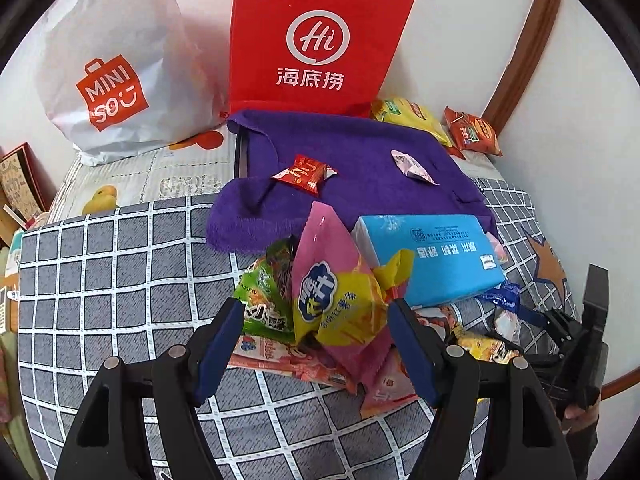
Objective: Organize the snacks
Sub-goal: 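Move the right tool to the white printed packet and grasp it, then lower the left tool onto the green snack bag while the right tool holds the white packet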
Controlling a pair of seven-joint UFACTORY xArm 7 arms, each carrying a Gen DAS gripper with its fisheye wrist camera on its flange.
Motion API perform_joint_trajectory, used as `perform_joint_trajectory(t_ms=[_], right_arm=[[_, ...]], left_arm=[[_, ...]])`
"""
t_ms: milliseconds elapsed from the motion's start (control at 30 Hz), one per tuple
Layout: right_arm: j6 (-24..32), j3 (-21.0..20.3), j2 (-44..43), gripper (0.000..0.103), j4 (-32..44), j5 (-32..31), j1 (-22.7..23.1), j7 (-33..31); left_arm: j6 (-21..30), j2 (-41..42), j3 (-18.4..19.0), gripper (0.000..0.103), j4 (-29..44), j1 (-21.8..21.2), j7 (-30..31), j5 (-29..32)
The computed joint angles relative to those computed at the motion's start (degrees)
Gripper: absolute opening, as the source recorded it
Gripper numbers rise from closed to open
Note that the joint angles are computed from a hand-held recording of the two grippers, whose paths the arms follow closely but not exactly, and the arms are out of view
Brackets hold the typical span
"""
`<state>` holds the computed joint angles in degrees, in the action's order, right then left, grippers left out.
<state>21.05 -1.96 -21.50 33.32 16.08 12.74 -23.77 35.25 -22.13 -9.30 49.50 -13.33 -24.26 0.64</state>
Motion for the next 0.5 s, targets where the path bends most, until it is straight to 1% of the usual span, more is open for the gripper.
perform_joint_trajectory(t_ms=[133,200,233,267,300,433,500], right_arm=[[-2.0,-0.7,-0.6,0.076,-1.4,0.9,1.1,-2.3],[-3.1,0.5,-1.1,0.068,-2.3,-0.6,-0.2,-0.9],[-2.9,-0.3,-1.6,0.065,-2.6,-0.1,0.3,-1.3],[-2.4,-1.9,-2.1,0.062,-2.7,1.5,1.8,-2.6],[-2.3,-2.4,-2.3,0.061,-2.6,2.2,2.0,-2.9],[-1.3,-1.6,-4.5,0.058,-3.6,1.9,1.0,-1.5],[-0.6,-2.7,-6.3,0.058,-4.4,2.8,2.2,-2.5]], left_arm=[[-0.2,-1.5,-0.3,0.072,-1.4,0.1,-0.1,0.9],[-0.4,-2.0,-0.3,0.072,-2.1,0.1,-0.3,0.8],[-0.7,-2.5,-0.1,0.072,-2.7,0.0,-0.2,0.5],[-0.8,-2.7,0.1,0.072,-3.1,0.0,-0.1,0.3],[-0.9,-2.9,0.1,0.072,-3.4,0.1,-0.1,0.2],[-1.6,-4.6,0.8,0.072,-5.9,0.3,-0.1,-0.7],[-1.8,-5.2,1.0,0.072,-6.8,0.5,-0.1,-1.0]])
